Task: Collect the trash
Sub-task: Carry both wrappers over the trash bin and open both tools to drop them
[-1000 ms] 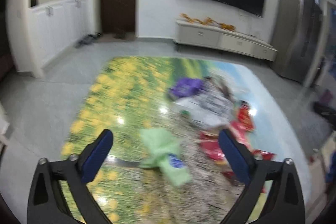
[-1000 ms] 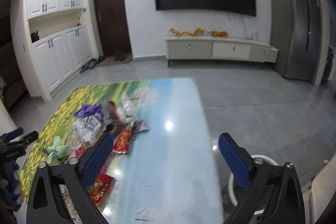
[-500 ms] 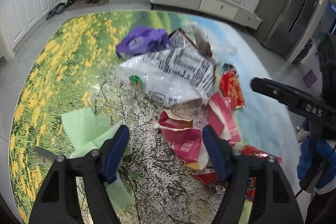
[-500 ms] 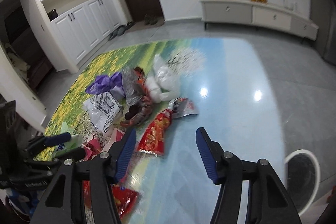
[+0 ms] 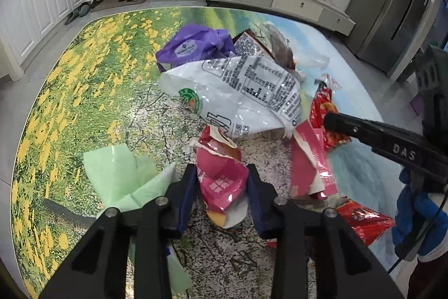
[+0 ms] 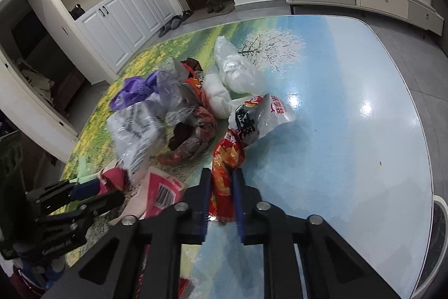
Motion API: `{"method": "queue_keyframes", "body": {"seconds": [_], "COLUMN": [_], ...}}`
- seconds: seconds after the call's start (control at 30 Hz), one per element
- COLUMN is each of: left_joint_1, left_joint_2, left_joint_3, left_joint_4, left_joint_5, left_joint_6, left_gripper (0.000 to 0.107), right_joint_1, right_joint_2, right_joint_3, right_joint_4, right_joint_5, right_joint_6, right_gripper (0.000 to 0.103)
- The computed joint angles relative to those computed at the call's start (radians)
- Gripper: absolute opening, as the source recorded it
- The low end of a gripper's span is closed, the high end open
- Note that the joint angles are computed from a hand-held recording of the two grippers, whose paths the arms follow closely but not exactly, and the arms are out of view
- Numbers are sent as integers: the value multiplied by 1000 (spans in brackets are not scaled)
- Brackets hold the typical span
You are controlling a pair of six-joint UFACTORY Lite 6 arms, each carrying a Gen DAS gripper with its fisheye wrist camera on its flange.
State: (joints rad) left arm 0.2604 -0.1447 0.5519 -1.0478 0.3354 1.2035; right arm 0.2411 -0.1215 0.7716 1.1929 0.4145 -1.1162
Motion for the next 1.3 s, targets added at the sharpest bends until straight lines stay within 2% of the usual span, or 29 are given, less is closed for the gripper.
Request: {"method": "queue_keyframes", "body": {"seconds": [0.17,0.37,0.47,0.53,0.57,0.63,0.67,0.77,0.8,0.87,1.03,1.2,1.3], "left_joint_1": [12,-37,-195,-342,-411,-579,-653,-853,-920,-996,-1130,-1202,-1215], "left_joint_2": [-168,-404,-464,-442,-420,-343,-300,-102,-11,135,541,934,1108], "left_joint_3": [-51,-73,-44,11,37,112,149,306,380,501,898,1384,1625], "left_joint_4": [100,371,592,753,833,988,1067,1247,1304,1346,1269,1167,1128], "left_joint_5": [40,106,102,92,82,63,56,32,29,27,71,211,295], "left_joint_6": [-108,-418,-698,-907,-1012,-1221,-1326,-1568,-1636,-1684,-1610,-1516,-1484], "left_gripper": [33,32,32,33,32,33,33,33,33,33,33,35,35], "right_joint_1": [-28,-134,-276,-476,-580,-790,-894,-1208,-1287,-1375,-1467,-1469,-1457], "right_joint_2": [-178,-398,-519,-566,-597,-594,-575,-402,-329,-206,124,338,439], "right_joint_3": [-112,-211,-259,-278,-290,-294,-278,-205,-169,-102,80,207,286], "right_joint_4": [-13,-50,-57,-42,-52,-40,-72,-78,-88,-105,-126,-130,-135], "right_joint_5": [33,152,277,441,489,614,639,798,804,780,647,556,521], "right_joint_6": [10,35,8,-78,-92,-194,-205,-396,-445,-503,-579,-584,-568], "right_gripper": [12,12,12,12,12,12,12,12,12,12,12,12,12]}}
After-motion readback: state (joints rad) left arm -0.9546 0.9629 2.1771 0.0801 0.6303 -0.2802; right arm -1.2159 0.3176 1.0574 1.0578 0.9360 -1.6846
